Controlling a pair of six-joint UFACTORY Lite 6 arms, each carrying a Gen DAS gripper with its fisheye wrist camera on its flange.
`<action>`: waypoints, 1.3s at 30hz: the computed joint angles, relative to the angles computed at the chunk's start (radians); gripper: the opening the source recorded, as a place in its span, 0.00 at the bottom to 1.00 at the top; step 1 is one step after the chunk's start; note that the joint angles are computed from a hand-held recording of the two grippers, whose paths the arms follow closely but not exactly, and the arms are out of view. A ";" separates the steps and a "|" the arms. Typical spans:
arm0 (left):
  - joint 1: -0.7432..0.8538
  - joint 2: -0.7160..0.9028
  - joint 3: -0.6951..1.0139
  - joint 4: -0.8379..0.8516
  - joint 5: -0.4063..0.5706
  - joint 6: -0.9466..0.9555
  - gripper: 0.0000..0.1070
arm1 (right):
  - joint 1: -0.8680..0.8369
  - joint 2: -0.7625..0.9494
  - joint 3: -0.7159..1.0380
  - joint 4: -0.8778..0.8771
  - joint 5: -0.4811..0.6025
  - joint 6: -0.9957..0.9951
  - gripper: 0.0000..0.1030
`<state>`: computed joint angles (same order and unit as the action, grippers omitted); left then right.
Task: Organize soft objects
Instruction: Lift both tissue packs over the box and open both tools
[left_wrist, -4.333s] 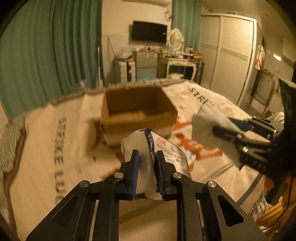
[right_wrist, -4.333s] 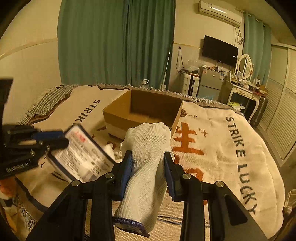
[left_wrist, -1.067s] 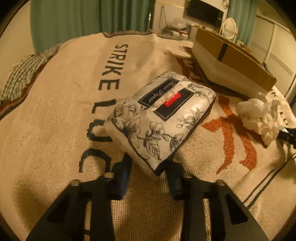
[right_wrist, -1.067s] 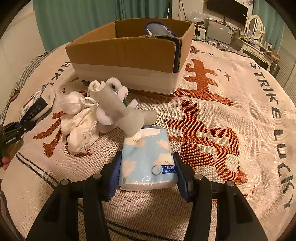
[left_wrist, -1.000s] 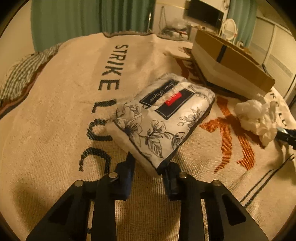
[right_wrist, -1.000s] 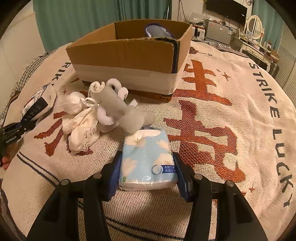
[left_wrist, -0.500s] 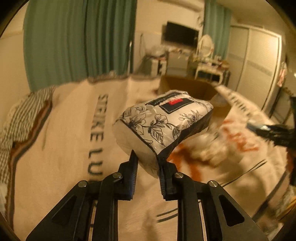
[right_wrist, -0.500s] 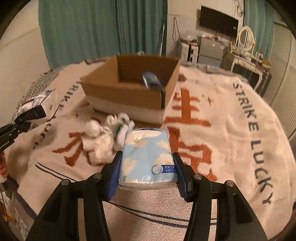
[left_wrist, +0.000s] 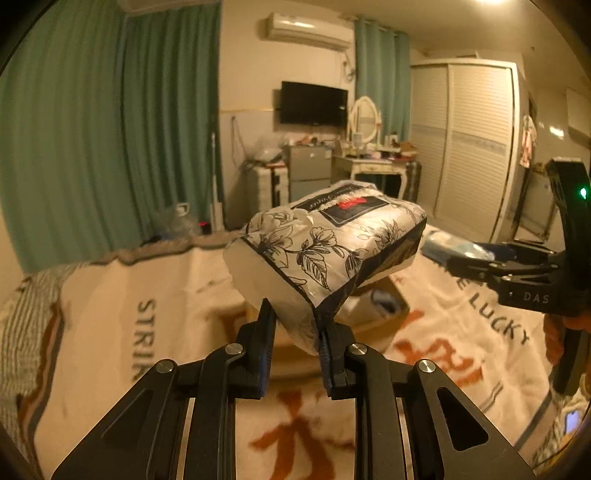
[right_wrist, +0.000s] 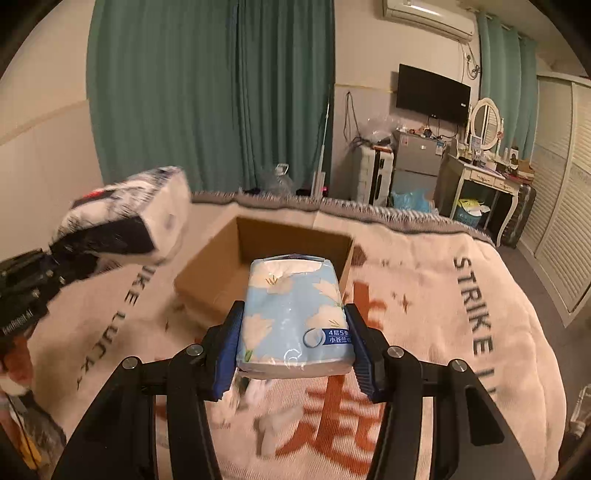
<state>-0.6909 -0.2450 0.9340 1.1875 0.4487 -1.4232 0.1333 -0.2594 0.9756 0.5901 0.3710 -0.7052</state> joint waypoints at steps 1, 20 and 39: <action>0.020 0.050 0.034 0.020 -0.028 -0.013 0.20 | -0.007 0.056 0.052 0.022 0.000 -0.014 0.50; 0.159 0.670 0.504 0.105 -0.121 -0.032 0.29 | -0.045 0.799 0.717 0.141 0.050 -0.114 0.53; -0.067 0.048 0.324 -0.047 0.250 0.102 0.87 | -0.117 0.123 0.460 -0.108 0.205 0.159 0.85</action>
<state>-0.7580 -0.1968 1.2581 1.1404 0.6987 -1.3212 0.0162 -0.1362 1.4352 0.4820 0.5757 -0.5463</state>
